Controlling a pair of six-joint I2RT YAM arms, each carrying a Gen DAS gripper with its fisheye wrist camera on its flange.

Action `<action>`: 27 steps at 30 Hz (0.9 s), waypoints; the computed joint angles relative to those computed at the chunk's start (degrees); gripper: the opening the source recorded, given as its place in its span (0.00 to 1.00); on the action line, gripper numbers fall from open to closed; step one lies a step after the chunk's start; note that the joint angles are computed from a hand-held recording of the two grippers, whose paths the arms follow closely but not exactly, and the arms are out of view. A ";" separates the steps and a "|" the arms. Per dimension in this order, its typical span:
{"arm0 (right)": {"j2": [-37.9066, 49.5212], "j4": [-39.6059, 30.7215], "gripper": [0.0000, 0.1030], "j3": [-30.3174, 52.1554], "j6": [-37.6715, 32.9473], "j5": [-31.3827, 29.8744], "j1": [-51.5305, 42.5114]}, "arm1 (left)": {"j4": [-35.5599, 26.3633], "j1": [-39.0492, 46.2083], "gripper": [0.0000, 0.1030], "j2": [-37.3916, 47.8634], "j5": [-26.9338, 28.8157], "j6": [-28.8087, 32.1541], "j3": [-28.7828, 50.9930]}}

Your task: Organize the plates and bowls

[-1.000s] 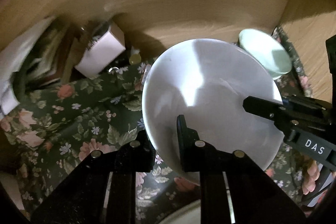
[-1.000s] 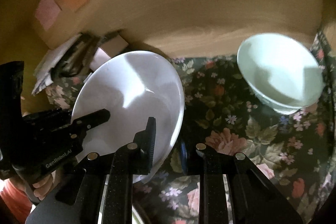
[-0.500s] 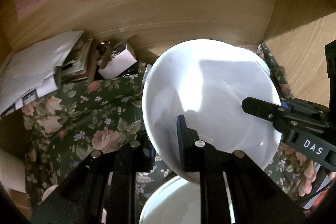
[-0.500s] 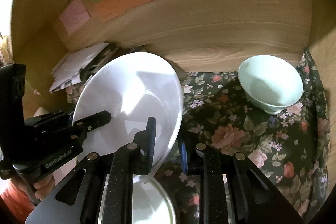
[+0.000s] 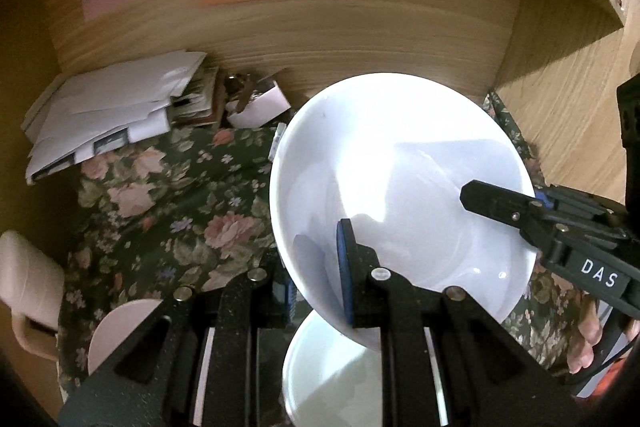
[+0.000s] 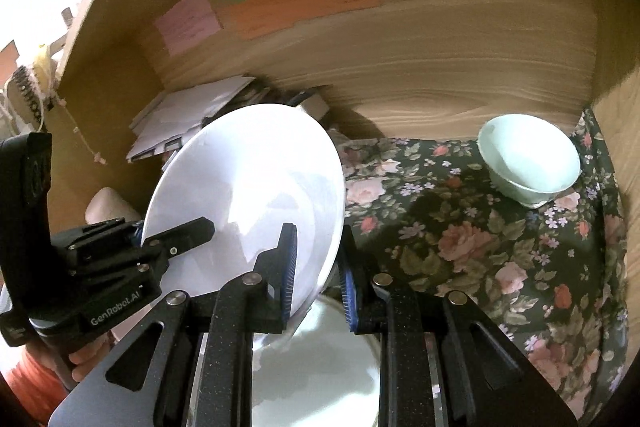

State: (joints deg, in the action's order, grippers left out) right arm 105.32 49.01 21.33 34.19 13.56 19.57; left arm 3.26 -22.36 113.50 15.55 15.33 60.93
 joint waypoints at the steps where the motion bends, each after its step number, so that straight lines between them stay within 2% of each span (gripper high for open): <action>1: 0.18 -0.05 0.18 0.26 0.28 0.56 0.83 | 0.26 0.59 0.17 -0.66 0.28 0.27 -0.84; 13: 3.41 -2.89 0.18 5.41 2.62 4.73 8.91 | 2.50 8.18 0.17 -4.99 4.36 2.87 -7.31; 27: 10.67 -7.29 0.18 16.54 1.73 2.59 13.08 | 2.99 17.50 0.17 -3.87 7.01 5.49 -8.44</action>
